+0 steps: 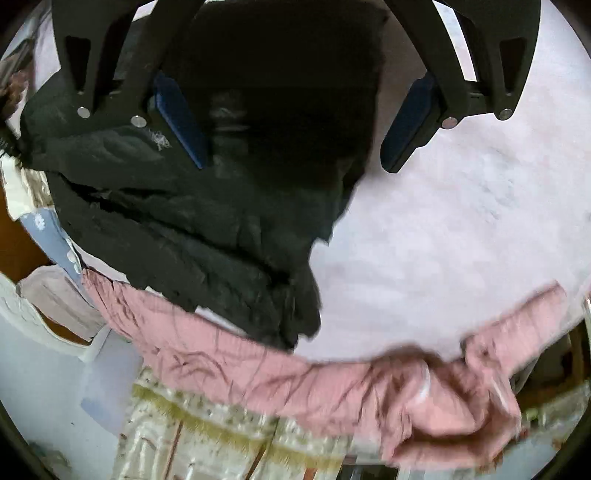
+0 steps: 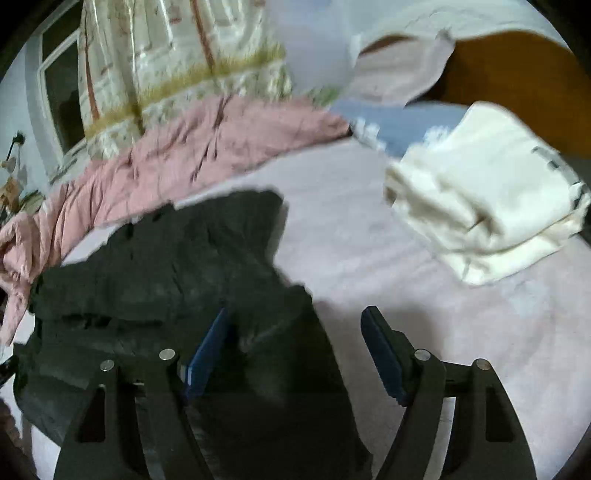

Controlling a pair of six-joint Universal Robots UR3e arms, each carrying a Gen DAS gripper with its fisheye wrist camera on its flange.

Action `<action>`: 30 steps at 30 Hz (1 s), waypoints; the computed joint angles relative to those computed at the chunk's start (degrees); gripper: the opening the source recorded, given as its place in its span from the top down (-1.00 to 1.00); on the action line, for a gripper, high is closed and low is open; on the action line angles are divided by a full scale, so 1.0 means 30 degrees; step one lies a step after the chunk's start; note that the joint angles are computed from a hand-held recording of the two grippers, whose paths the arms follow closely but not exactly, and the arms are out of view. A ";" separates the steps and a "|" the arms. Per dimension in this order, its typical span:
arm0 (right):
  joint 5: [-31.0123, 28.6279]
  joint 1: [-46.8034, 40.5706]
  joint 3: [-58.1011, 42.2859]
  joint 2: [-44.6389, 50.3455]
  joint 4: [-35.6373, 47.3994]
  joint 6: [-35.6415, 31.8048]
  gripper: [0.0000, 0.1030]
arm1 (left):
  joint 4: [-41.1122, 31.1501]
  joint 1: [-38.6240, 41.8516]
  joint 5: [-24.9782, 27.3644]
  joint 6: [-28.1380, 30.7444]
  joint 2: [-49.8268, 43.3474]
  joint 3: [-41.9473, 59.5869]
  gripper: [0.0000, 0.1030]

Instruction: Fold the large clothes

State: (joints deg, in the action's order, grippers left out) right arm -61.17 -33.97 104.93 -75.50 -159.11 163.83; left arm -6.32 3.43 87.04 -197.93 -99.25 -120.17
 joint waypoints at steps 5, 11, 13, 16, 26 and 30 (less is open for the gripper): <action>-0.0526 0.0954 -0.0550 0.0965 0.0324 -0.0870 0.60 | 0.0555 -0.0538 -0.0290 0.0080 -0.1210 0.0764 0.77; -0.0637 0.1251 0.2566 -0.0386 -0.6792 0.0239 0.83 | 0.4612 -0.1395 0.1314 0.0203 -0.0262 -0.0248 0.83; -0.1660 0.1954 0.1932 0.0004 -0.7034 0.0465 0.83 | 0.4506 -0.1766 0.2216 0.0315 -0.0732 0.0436 0.82; -0.2724 0.2701 -0.0238 0.1403 -0.5043 0.0879 0.83 | 0.3093 -0.1987 0.2897 0.0178 -0.1789 0.1767 0.81; -0.4119 0.3189 -0.2733 0.3329 -0.1701 0.0672 0.62 | 0.1048 -0.2759 0.5134 -0.0830 -0.4054 0.3431 0.03; -0.4509 0.2939 -0.0002 0.1593 -0.5159 0.0421 -0.22 | 0.3309 -0.3766 0.6682 -0.0429 -0.3001 0.2150 -0.30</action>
State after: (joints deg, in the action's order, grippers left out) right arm -74.70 -25.15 104.93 -70.72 -174.59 165.09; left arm 3.60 -7.87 107.08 -199.21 -108.25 -113.72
